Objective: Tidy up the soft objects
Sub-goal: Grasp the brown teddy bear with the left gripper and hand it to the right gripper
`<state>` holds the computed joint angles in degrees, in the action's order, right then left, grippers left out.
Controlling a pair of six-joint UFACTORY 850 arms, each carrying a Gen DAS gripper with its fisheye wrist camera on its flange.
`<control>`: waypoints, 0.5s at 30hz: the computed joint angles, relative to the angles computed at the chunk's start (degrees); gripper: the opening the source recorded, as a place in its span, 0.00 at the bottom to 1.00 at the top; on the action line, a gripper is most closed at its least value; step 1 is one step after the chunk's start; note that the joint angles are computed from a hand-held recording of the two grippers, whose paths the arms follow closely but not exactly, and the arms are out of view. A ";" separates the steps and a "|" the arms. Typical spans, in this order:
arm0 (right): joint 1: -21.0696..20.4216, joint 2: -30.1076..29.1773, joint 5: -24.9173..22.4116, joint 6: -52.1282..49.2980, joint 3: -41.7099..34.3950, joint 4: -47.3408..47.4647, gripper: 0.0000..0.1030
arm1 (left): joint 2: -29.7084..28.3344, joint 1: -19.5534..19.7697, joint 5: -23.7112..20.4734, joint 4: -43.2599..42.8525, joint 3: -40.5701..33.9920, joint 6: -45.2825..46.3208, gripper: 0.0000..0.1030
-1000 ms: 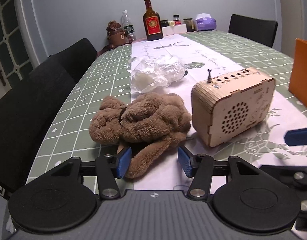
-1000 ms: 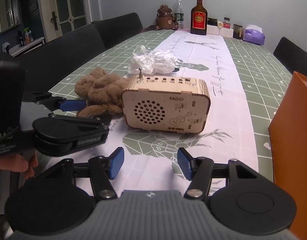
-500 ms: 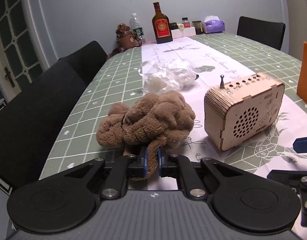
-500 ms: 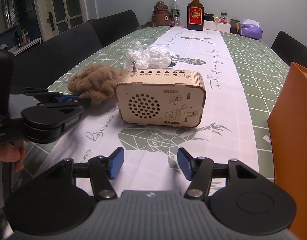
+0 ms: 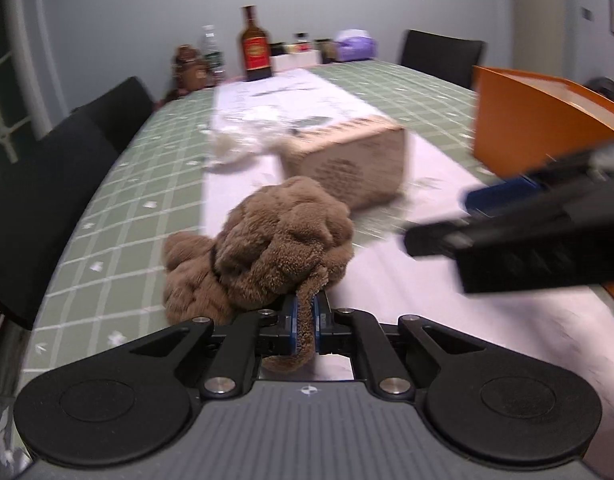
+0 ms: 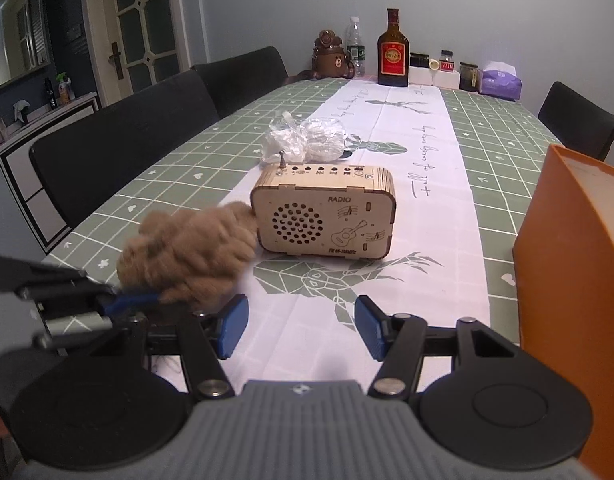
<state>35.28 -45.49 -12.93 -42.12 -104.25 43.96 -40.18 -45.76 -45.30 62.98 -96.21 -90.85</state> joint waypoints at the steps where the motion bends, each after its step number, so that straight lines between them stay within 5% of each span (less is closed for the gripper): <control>1: -0.11 0.99 0.33 -4.40 1.41 4.35 0.57 | 0.10 -0.36 0.89 -0.06 0.13 0.21 0.07; 4: -0.36 2.86 0.01 -13.34 3.96 13.45 0.58 | 0.71 -0.88 4.03 -0.73 0.84 0.13 0.12; 8: -0.31 3.72 -0.10 -17.93 5.16 19.26 0.62 | 3.51 -1.12 6.70 2.95 4.53 -7.62 0.33; 12: -0.02 3.72 -0.12 -19.24 5.32 21.18 0.65 | 6.21 -1.74 2.48 6.94 7.64 -13.81 0.43; 15: 0.13 2.71 -0.80 -20.72 4.11 22.42 0.78 | 6.23 -1.06 -1.39 3.86 7.25 -12.49 0.42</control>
